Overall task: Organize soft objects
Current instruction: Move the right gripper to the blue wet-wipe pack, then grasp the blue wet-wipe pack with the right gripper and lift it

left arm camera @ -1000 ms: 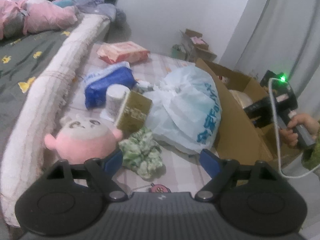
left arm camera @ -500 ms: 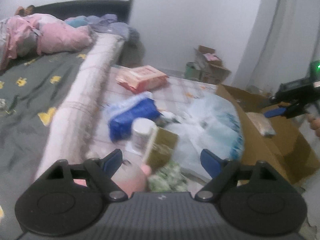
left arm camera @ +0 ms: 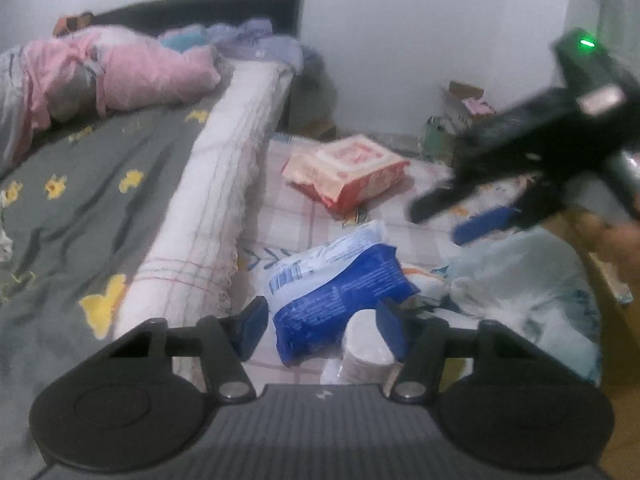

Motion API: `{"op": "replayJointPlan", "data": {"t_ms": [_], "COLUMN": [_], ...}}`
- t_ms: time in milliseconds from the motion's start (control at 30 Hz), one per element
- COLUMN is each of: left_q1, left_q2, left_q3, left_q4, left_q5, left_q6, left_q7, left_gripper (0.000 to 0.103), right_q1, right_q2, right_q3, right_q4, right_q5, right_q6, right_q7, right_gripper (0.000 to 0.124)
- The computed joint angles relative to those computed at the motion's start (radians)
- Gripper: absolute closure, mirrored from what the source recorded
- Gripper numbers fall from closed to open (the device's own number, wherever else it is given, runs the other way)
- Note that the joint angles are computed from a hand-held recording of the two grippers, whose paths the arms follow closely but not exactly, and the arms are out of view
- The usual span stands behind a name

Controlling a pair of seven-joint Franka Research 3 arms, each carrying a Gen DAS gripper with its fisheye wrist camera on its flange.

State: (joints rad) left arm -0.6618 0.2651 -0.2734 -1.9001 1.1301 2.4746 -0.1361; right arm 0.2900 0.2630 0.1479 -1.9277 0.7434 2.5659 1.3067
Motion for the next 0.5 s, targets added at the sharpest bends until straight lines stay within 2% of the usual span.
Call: {"op": "replayJointPlan", "data": {"t_ms": [100,233,367,500], "left_q1": [0.016,0.026,0.035,0.030], "left_q2": [0.020,0.052,0.067,0.072], "left_q3": [0.009,0.019,0.030,0.042], "left_q4": [0.004,0.024,0.031,0.030], "left_q5": [-0.019,-0.068,-0.123,-0.131], "left_q6": [0.041,0.058,0.081,0.090], "left_q7": [-0.010,0.018,0.048,0.055], "left_gripper": [0.049,0.053,0.055,0.055], "right_q1": [0.041,0.041,-0.019,-0.012], "right_q2": [0.135,0.285,0.319,0.277], "right_q3": [-0.024,-0.016,0.058,0.074], "right_q4": [0.144,0.300,0.320,0.283], "right_q5": [-0.124,-0.180,-0.086,-0.058], "right_q6": [-0.016,-0.074,-0.081,-0.081], "right_q7": [0.130,0.218,0.151,0.088], "right_gripper": [0.062,0.060,0.059,0.057]}}
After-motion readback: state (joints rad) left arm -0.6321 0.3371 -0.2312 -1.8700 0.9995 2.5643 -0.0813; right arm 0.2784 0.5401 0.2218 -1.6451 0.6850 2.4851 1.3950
